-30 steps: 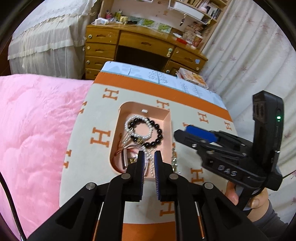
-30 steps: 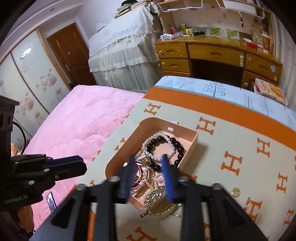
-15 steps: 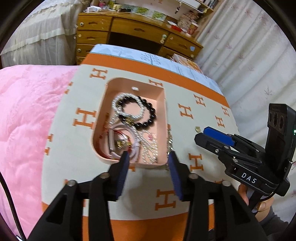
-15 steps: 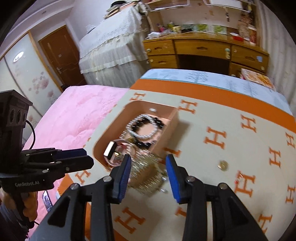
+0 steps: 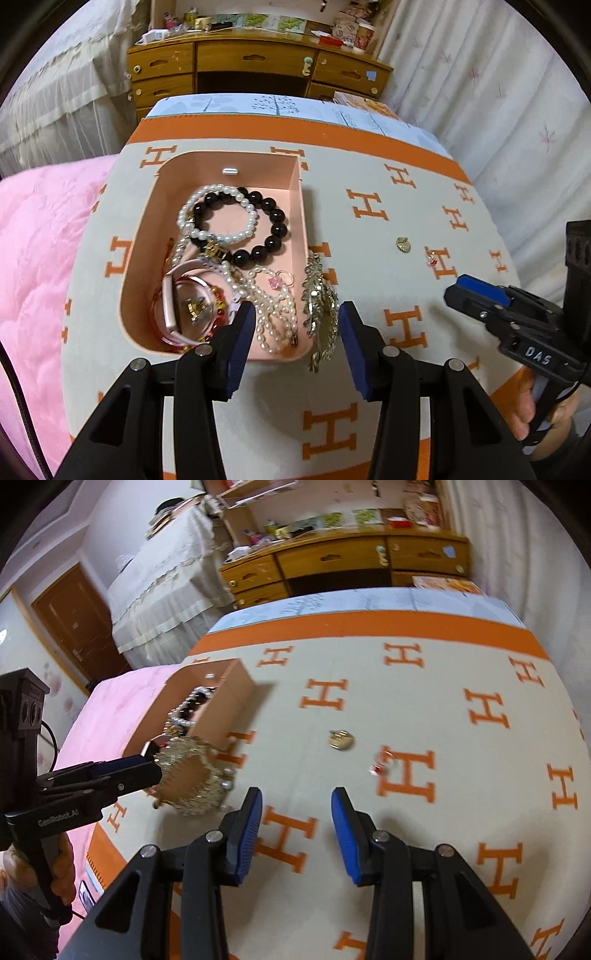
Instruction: Organize jewelry
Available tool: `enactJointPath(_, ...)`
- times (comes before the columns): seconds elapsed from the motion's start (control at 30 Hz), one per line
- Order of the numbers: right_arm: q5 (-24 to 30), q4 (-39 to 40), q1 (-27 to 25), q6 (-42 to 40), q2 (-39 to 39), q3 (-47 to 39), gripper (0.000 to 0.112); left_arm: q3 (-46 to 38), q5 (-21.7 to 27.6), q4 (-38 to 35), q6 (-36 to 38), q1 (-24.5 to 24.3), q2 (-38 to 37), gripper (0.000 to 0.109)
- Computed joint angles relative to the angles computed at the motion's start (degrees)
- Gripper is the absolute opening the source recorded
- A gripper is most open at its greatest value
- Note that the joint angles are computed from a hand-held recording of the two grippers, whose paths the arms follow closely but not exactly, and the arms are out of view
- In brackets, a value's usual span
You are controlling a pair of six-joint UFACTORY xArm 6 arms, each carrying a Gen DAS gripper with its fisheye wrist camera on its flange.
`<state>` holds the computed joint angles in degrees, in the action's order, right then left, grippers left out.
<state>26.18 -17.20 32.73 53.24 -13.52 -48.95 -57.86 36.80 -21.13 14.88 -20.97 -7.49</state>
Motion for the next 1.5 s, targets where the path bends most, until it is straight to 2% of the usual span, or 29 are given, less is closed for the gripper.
enactJointPath(0.2,-1.7,3.4,-1.5,-2.0,-1.2,2.8,0.039,-1.2,-1.4,4.8,-2.7,-1.9,2.8,0.043)
enactJointPath(0.27,-2.3,4.0,-1.9,-2.4,-1.3,3.3,0.039,-1.4,-1.8,6.0,-3.4,-2.3,3.4,0.030)
enactJointPath(0.37,-3.0,4.5,-2.3,-2.9,-1.4,3.9,0.039,-2.0,-1.7,7.6,-4.4,-2.6,4.4,0.016)
enactJointPath(0.47,-3.5,4.5,-2.8,-2.8,-1.7,4.3,0.039,-1.5,-2.4,8.2,-4.6,-3.1,4.2,0.011)
enactJointPath(0.6,-4.1,4.9,-3.2,-2.6,-1.9,4.9,0.039,-0.7,-3.5,10.0,-5.7,-3.4,3.3,0.008)
enactJointPath(0.83,-4.3,4.2,-3.3,-2.2,-2.5,5.5,0.039,-0.4,-2.4,4.6,-2.8,-2.4,1.2,0.008)
enactJointPath(0.9,-4.4,4.0,-3.3,-1.9,-2.6,5.6,0.039,-0.1,-1.9,2.2,-0.9,-2.2,-0.1,0.004)
enactJointPath(1.1,-4.0,3.2,-2.8,-1.4,-3.0,5.5,0.039,0.2,-2.5,0.0,1.1,-1.4,-5.0,0.004)
enactJointPath(1.3,-3.8,1.8,-2.1,-0.2,-3.6,5.4,0.039,-1.2,-4.6,1.1,1.1,0.0,-7.9,0.003)
enactJointPath(1.5,-3.5,0.4,-1.7,0.8,-4.0,5.2,0.039,-4.2,-6.9,4.7,-2.3,1.9,-5.7,0.003)
